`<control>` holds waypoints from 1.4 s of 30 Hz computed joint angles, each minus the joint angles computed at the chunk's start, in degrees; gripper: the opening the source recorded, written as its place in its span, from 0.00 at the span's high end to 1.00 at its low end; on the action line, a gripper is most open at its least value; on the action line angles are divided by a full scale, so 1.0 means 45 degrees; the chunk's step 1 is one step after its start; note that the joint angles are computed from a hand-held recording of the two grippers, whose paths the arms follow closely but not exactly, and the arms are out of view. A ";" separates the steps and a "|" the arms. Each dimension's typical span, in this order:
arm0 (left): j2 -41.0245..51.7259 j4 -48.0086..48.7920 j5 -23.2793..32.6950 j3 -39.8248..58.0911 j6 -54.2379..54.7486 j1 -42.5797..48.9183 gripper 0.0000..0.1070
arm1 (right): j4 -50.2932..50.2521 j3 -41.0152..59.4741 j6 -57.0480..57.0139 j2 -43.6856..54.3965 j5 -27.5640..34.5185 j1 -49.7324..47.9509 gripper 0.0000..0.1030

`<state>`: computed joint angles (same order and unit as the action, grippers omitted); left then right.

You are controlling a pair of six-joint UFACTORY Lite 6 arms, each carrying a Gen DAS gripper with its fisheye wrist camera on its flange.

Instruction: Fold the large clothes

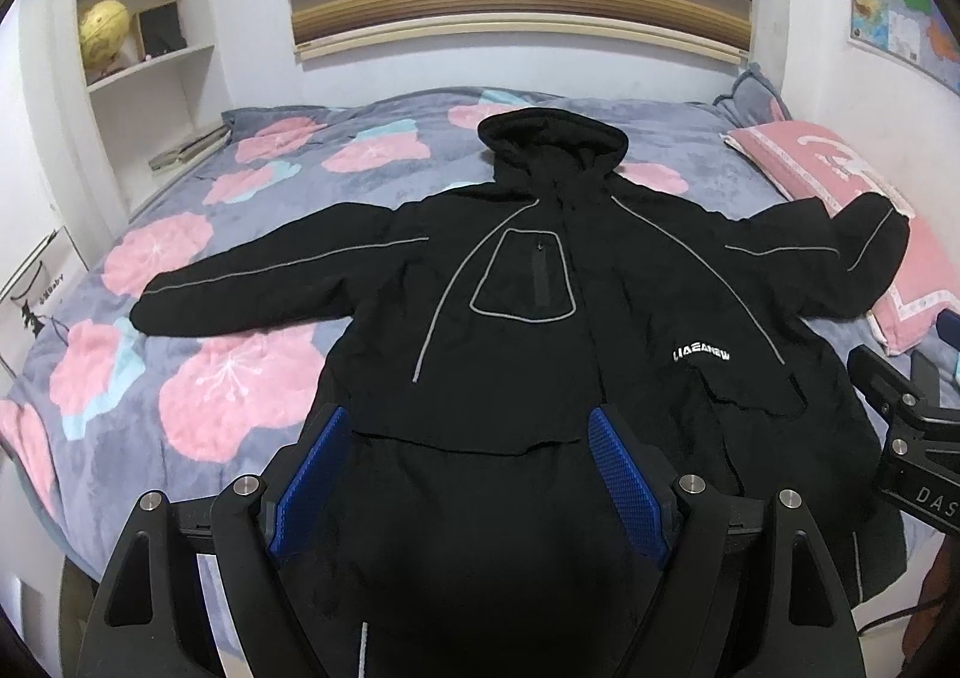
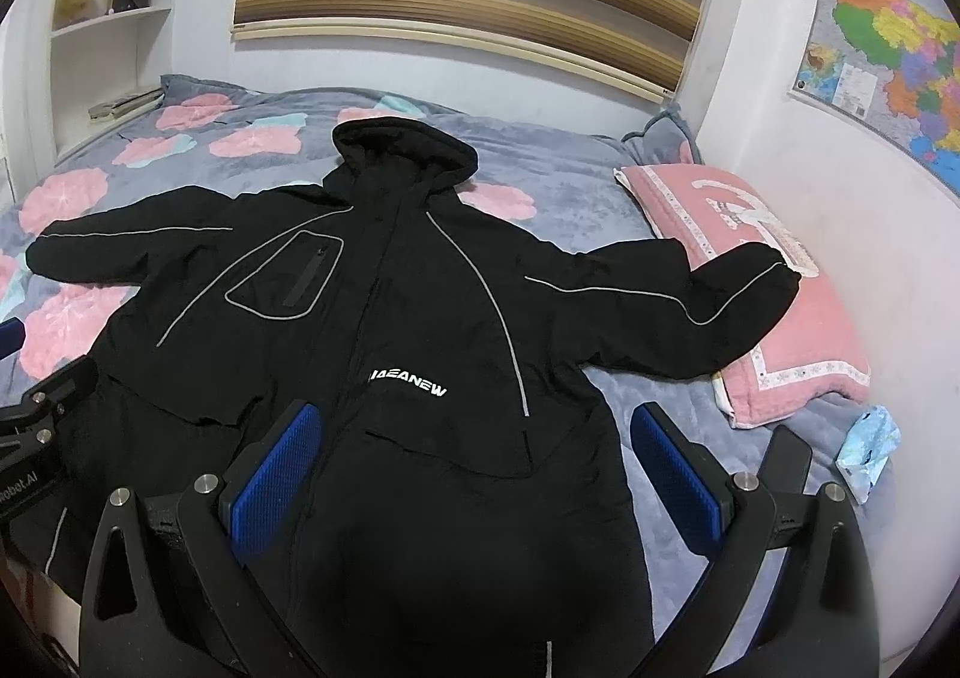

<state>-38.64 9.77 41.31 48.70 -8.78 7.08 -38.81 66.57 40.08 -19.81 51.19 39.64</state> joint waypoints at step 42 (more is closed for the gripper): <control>1.0296 0.0128 0.1044 0.9164 -0.1482 -0.4885 0.23 | 1.4519 0.6434 -1.4468 0.6594 -0.1692 -1.4848 0.00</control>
<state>7.69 10.34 46.00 89.94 -15.45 -14.90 26.53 95.52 -25.03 9.87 43.58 -27.17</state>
